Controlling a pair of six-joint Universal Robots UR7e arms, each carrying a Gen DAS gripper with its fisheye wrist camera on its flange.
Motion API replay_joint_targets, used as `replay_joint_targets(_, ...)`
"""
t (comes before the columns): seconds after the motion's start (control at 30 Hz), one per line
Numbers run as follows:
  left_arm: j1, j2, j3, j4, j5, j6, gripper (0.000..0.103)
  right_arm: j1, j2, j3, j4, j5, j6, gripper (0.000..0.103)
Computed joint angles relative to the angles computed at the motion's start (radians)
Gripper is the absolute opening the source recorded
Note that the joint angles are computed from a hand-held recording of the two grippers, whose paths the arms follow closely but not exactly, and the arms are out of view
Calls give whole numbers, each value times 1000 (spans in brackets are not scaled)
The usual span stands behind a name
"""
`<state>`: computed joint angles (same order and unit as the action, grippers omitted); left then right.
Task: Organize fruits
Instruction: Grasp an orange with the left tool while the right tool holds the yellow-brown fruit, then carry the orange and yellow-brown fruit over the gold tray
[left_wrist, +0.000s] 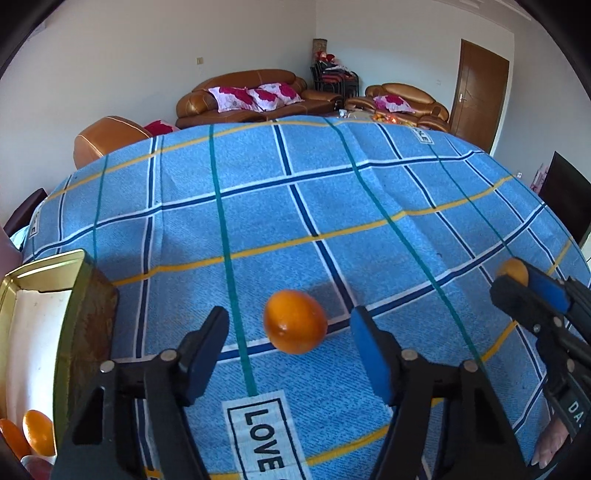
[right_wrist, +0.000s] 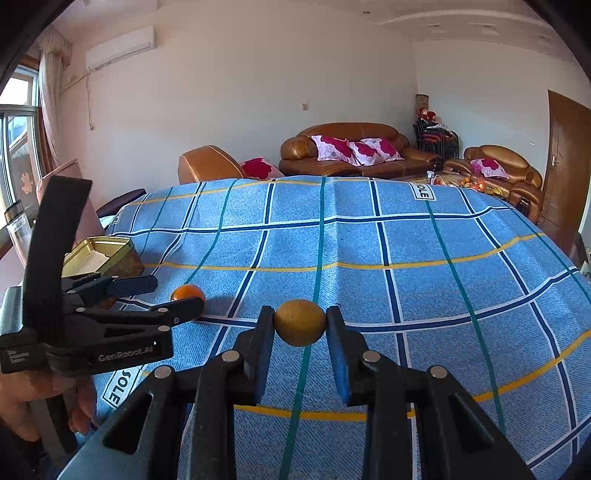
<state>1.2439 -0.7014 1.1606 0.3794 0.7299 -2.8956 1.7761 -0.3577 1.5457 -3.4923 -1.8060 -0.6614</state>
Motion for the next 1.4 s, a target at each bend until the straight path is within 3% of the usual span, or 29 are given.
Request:
replay_joint_targets(0.07, 10, 17, -26, 41, 15, -11, 45, -1, -2, 0, 9, -1, 2, 30)
replay_joint_targets(0.13, 19, 21, -29, 54, 40, -19, 39, -4, -5, 1, 14, 3, 5, 30)
replay_joint_targets(0.3, 31, -11, 0, 52, 106, -41, 39, -3, -3, 8, -6, 10, -11, 30)
replay_joint_targets(0.43, 25, -57, 70, -20, 124, -14, 39, -4, -6, 23, -32, 26, -26, 30)
replay_joint_targets(0.7, -9, -132, 213, -188, 106, 94, 39, -4, -8, 49, -97, 64, -67, 30)
replay_joint_targets(1.4, -55, -243, 427, -492, 102, 255, 39, -15, -10, 99, -214, 156, -130, 30)
